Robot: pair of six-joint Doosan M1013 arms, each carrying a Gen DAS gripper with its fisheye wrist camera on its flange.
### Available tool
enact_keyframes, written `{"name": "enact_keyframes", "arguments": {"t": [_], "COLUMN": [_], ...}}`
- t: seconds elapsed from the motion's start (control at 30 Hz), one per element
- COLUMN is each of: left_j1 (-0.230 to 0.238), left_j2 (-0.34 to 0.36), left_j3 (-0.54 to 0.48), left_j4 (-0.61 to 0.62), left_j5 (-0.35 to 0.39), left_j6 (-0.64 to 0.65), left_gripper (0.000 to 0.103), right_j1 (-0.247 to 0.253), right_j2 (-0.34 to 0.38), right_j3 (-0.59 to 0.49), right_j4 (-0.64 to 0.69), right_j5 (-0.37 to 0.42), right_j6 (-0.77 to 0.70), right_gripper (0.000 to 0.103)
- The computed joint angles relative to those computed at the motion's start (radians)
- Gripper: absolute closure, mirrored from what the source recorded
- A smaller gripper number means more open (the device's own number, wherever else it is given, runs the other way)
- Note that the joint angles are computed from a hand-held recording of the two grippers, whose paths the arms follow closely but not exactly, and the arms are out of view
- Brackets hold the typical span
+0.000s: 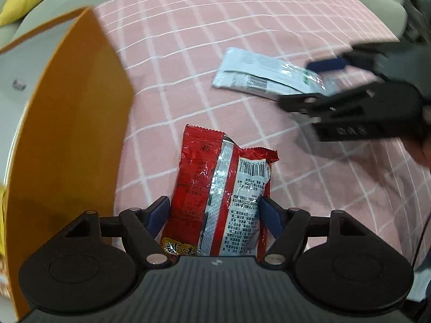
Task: Organize snacks
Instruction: 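Lift the red bag and white packet toward the shoebox with both grippers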
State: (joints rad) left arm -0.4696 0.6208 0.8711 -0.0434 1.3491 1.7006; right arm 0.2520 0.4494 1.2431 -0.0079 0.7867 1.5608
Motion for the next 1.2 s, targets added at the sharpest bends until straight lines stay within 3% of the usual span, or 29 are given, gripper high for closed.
{"name": "enact_keyframes", "arguments": {"t": [0.13, 0.23, 0.33, 0.5, 0.6, 0.63, 0.73, 0.87, 0.97, 1.03, 1.17, 1.2], "left_j1": [0.007, 0.008, 0.006, 0.005, 0.006, 0.008, 0.014, 0.019, 0.020, 0.022, 0.027, 0.027], "left_j2": [-0.034, -0.057, -0.079, -0.126, -0.135, -0.137, -0.125, -0.112, -0.107, -0.108, -0.121, -0.124], "left_j3": [0.053, 0.090, 0.125, 0.197, 0.212, 0.215, 0.196, 0.170, 0.167, 0.173, 0.196, 0.202], "left_j4": [0.013, 0.034, 0.027, 0.021, 0.023, 0.018, -0.002, -0.023, -0.025, -0.030, -0.045, -0.044], "left_j5": [-0.035, -0.062, -0.086, -0.138, -0.146, -0.144, -0.106, -0.053, -0.044, -0.060, -0.101, -0.112], "left_j6": [-0.097, -0.175, -0.226, -0.228, -0.217, -0.207, -0.171, -0.088, -0.048, -0.052, -0.071, -0.072], "left_gripper": [0.019, 0.020, 0.020, 0.019, 0.015, 0.014, 0.013, 0.011, 0.010, 0.010, 0.012, 0.017], "right_j1": [0.035, 0.073, 0.106, 0.166, 0.189, 0.193, 0.193, 0.187, 0.171, 0.158, 0.157, 0.157], "right_j2": [-0.016, -0.022, -0.029, -0.024, -0.033, -0.040, -0.069, -0.102, -0.113, -0.108, -0.087, -0.081], "right_j3": [0.016, 0.010, 0.001, -0.027, -0.014, -0.003, 0.049, 0.104, 0.126, 0.127, 0.104, 0.096], "right_j4": [-0.130, -0.256, -0.293, -0.340, -0.311, -0.300, -0.266, -0.292, -0.297, -0.267, -0.281, -0.288], "right_j5": [0.028, 0.111, 0.202, 0.381, 0.411, 0.404, 0.321, 0.200, 0.150, 0.133, 0.162, 0.175], "right_j6": [0.208, 0.442, 0.628, 0.780, 0.793, 0.788, 0.735, 0.674, 0.669, 0.654, 0.652, 0.655], "right_gripper": [0.048, 0.049, 0.049, 0.049, 0.047, 0.046, 0.030, 0.022, 0.023, 0.028, 0.032, 0.035]}}
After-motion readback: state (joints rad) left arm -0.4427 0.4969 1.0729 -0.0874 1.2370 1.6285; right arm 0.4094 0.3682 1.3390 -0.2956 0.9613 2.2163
